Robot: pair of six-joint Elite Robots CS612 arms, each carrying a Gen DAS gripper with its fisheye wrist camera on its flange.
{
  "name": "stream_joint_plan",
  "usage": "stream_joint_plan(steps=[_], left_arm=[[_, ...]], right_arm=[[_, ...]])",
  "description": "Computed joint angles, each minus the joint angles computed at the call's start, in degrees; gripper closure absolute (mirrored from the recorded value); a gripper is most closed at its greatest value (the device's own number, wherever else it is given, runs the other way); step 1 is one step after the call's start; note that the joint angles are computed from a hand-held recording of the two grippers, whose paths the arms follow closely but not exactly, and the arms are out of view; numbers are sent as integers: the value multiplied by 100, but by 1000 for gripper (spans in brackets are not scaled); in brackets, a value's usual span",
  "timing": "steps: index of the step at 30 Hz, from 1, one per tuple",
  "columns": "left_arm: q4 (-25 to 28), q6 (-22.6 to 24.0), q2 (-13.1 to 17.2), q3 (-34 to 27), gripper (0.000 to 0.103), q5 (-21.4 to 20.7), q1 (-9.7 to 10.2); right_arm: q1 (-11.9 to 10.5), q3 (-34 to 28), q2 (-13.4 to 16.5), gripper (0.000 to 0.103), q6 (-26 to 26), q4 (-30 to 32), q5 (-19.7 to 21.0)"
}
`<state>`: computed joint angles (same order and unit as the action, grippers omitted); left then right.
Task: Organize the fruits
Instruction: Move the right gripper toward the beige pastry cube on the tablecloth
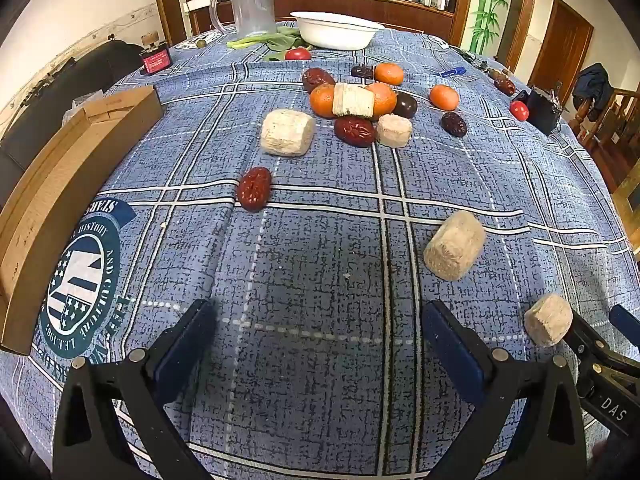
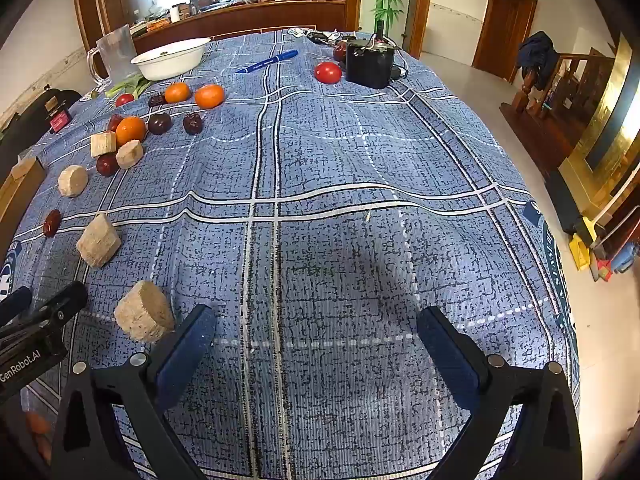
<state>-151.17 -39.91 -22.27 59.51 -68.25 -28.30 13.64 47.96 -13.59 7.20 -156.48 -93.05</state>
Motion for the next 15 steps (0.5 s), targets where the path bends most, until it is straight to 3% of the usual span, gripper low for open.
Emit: stream_joint_plan(steps=[9,15], left_arm=[[-10,190,-27,33,0,-124,35],[-265,225,-221,400,0,22,108]], right_arm=[[2,-92,31,1,1,73,-2],[33,355,-223,1,329,-191,-289]])
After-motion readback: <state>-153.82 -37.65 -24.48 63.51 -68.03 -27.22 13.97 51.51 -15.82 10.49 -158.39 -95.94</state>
